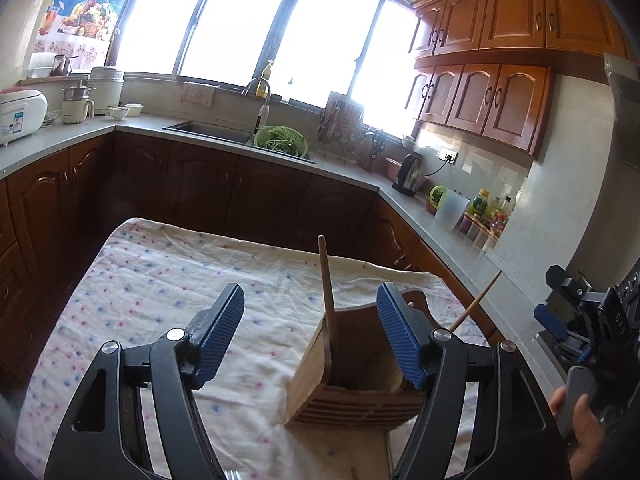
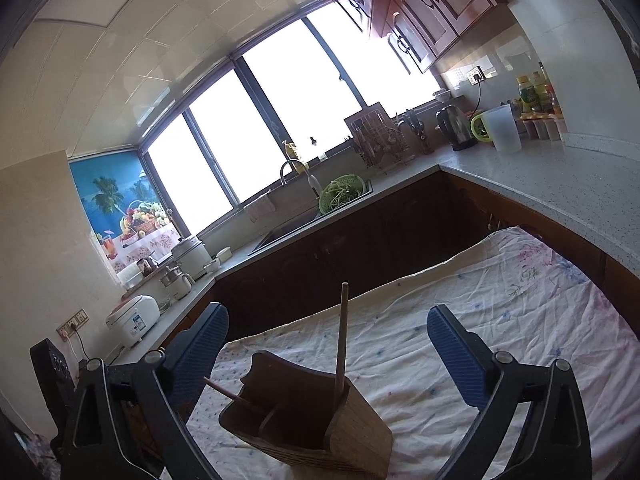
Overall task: Organize utensils
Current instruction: 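Lower both chopsticks into the wooden holder and open both tools, then move both tools back down toward the remaining chopsticks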
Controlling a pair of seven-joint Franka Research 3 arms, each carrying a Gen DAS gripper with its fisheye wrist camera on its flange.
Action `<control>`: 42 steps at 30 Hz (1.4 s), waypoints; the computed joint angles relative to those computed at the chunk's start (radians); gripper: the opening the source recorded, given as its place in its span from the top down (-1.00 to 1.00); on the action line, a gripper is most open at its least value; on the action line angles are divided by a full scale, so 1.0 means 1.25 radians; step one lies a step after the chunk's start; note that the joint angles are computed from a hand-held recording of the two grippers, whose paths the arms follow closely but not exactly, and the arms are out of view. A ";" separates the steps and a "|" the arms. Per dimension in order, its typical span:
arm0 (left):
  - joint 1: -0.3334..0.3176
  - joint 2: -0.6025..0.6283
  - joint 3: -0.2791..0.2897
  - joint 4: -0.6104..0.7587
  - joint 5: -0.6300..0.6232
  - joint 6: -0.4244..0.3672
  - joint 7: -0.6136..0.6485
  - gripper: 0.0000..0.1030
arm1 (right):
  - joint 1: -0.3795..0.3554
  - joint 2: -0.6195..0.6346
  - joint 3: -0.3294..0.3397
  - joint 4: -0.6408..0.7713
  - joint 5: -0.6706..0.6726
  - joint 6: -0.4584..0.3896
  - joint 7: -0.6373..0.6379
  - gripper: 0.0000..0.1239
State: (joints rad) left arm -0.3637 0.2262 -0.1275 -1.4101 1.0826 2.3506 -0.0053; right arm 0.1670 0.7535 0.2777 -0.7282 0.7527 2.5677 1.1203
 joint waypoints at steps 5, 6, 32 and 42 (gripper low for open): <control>-0.001 -0.059 -0.020 -0.080 -0.003 -0.007 -0.035 -0.47 | -0.064 -0.143 0.036 -0.223 0.118 0.039 -0.119 -0.65; 0.000 -0.070 -0.026 -0.096 -0.001 -0.006 -0.045 -0.47 | -0.073 -0.167 0.036 -0.257 0.144 0.040 -0.141 -0.65; 0.006 -0.210 -0.141 -0.338 -0.087 -0.023 -0.133 -0.52 | -0.027 -0.515 -0.160 -0.783 0.351 -0.044 -0.351 -0.65; -0.003 -0.178 -0.139 -0.315 -0.120 -0.011 -0.081 -0.52 | -0.011 -0.518 -0.173 -0.795 0.318 -0.037 -0.344 -0.63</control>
State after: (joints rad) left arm -0.3676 0.0033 -0.3018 -1.8037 0.9325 2.3365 -0.1072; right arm 0.1535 0.1058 0.0621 -1.7224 1.1505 2.5221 0.6907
